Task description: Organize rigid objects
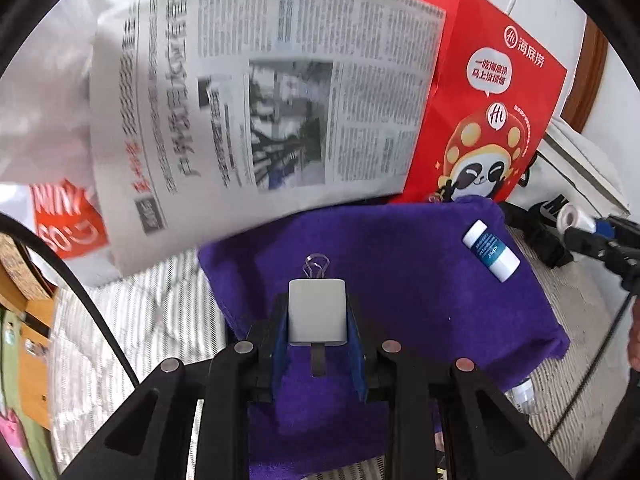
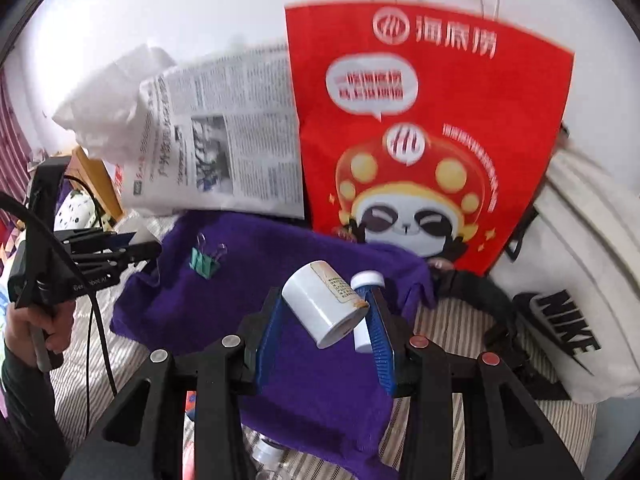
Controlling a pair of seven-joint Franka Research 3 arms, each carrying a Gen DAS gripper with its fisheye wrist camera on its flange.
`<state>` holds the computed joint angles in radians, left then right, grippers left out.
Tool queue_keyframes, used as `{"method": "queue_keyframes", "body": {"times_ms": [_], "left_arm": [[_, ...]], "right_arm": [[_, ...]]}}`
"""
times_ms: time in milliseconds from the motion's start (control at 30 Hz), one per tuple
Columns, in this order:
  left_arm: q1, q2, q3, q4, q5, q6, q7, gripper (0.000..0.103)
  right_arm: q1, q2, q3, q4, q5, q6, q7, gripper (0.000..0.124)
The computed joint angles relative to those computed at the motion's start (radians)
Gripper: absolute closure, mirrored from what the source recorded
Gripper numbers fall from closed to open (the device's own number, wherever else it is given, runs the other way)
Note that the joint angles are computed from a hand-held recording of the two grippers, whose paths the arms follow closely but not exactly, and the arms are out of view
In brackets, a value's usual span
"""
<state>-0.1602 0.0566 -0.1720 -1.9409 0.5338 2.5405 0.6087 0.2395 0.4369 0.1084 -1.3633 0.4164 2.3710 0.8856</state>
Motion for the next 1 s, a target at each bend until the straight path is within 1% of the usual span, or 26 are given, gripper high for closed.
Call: {"method": "queue_keyframes", "body": {"times_ms": [67, 167, 400, 533, 800, 1000], "left_arm": [[0.001, 0.003, 0.001, -0.005, -0.004, -0.003, 0.008, 0.078], [0.005, 0.007, 0.004, -0.015, -0.020, 0.007, 0.013, 0.078], [0.008, 0.022, 0.005, -0.017, -0.050, 0.009, 0.038, 0.078], [0.007, 0.027, 0.006, -0.016, -0.056, 0.004, 0.040, 0.078], [0.010, 0.028, 0.007, -0.017, -0.079, 0.002, 0.060, 0.078], [0.006, 0.053, 0.005, 0.000, -0.100, -0.016, 0.089, 0.078]], "right_arm": [[0.009, 0.024, -0.012, 0.020, -0.031, -0.021, 0.015, 0.083], [0.010, 0.077, -0.015, 0.077, -0.054, -0.088, 0.036, 0.083], [0.025, 0.135, -0.023, 0.133, -0.105, -0.159, 0.059, 0.083], [0.038, 0.151, -0.034, 0.145, -0.141, -0.171, 0.078, 0.083], [0.043, 0.186, -0.036, 0.189, -0.174, -0.225, 0.089, 0.083], [0.068, 0.206, -0.047, 0.197, -0.218, -0.231, 0.097, 0.083]]}}
